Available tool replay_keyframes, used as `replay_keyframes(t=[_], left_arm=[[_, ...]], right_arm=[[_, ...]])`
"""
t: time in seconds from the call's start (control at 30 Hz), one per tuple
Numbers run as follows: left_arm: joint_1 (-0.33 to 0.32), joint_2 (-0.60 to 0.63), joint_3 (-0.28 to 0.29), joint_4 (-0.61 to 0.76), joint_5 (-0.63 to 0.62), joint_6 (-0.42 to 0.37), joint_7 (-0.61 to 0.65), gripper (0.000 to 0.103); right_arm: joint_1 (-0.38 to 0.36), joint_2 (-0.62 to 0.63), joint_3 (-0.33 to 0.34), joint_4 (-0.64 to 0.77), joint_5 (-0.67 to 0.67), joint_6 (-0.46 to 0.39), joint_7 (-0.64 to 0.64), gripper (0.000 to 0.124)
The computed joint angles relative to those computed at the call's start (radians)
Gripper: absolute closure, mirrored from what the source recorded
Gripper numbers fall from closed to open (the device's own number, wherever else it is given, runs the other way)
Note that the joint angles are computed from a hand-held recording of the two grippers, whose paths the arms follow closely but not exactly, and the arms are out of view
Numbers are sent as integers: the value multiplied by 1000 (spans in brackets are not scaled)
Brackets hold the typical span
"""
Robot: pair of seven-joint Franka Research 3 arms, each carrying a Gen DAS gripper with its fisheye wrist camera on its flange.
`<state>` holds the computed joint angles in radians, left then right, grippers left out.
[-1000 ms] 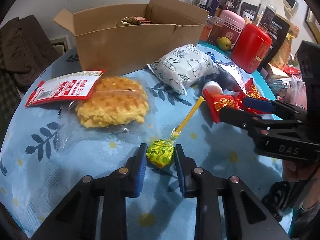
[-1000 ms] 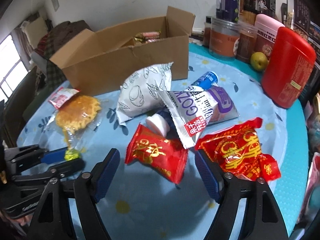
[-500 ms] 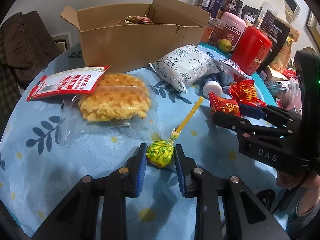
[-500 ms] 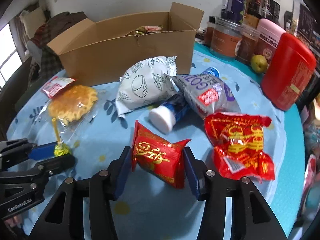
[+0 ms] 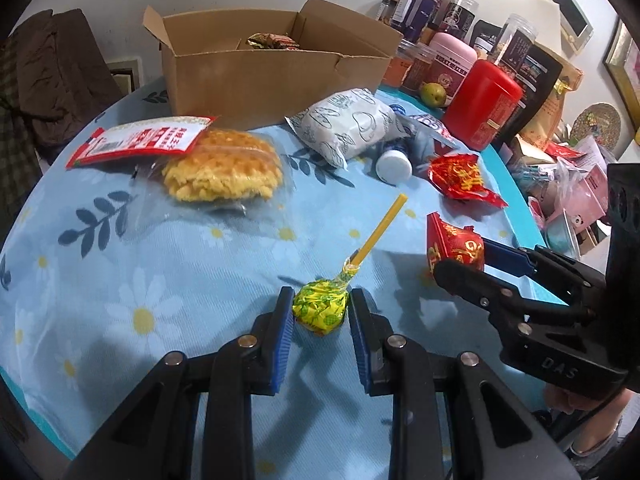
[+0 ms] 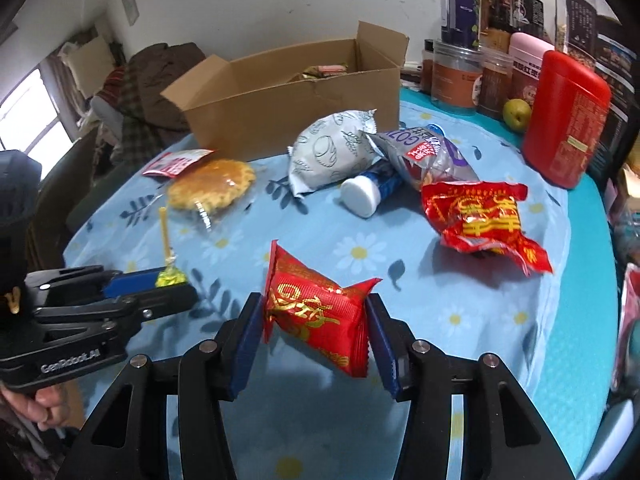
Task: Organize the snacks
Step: 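Grasp the yellow lollipop with the left gripper while the right gripper grasps a red candy packet, then lift the lollipop and red packet and carry both toward the cardboard box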
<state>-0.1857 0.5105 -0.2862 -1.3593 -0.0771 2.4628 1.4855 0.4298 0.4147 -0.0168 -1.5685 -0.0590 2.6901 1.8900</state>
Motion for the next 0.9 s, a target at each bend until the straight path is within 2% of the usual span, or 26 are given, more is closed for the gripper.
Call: replay_keyframes(t=[0.27,0.53,0.77,0.9], left_arm=[[13,-85,-22,-112,-39,58,23,76],[12,-130,-35,-142,-80,89,72,76],[-2,-131,-29,-108,-81,116,83,76],[-10,-105,-25,-54,-68,124,72,76]], right_arm=[[1,-96,12,-130,-3,65,5,74],[-4,-155,24,-191,-18,105,-2,74],[-23,-174,45,-181,-8,124,-102,74],[-47,-163,68,-143,47,123,-194,74]])
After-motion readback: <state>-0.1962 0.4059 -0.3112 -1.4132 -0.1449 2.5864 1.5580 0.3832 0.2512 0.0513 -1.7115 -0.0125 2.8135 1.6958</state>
